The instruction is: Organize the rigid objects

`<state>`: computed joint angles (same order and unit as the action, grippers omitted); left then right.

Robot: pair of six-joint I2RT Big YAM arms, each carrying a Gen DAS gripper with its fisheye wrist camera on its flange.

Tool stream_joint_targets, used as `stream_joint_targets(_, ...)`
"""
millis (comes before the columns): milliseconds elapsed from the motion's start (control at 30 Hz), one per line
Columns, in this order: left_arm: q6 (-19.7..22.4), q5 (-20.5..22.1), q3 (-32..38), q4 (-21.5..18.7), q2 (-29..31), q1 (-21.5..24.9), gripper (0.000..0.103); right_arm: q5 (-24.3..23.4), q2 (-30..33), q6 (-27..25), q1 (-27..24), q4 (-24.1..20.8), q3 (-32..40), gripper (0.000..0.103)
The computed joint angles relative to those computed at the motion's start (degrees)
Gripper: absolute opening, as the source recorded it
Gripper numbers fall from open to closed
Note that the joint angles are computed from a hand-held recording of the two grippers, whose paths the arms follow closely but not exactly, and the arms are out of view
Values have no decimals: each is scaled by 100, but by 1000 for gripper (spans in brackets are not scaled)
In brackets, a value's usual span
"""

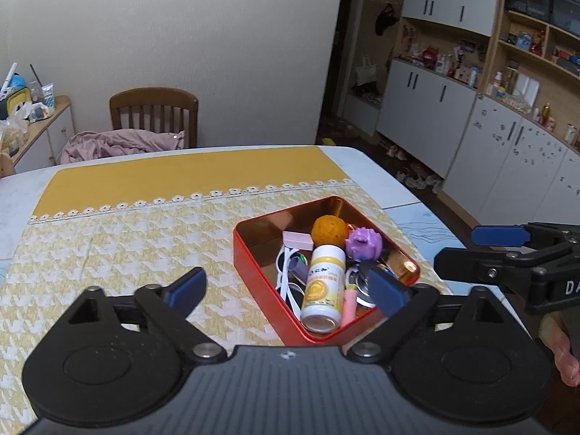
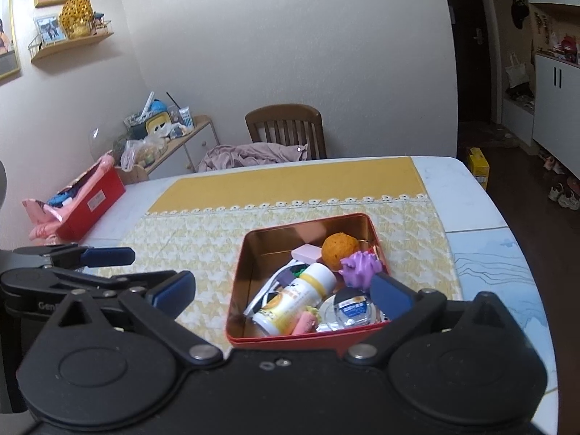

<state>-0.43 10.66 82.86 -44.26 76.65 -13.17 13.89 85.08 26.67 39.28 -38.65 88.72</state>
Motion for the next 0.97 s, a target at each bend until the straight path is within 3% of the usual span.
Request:
stream_joint_targets(133,74,280,-112,-19,-120,85,101,387,-70,157,179,112,-103,103)
stream_joint_targets(400,422,706,-268,-96,-267,208,101,900,-70,552,496,-77,-94,103)
stream_joint_targets(967,805,850,-381,-142,-320,278,101,1715,-1,1231,842,-669,47,103)
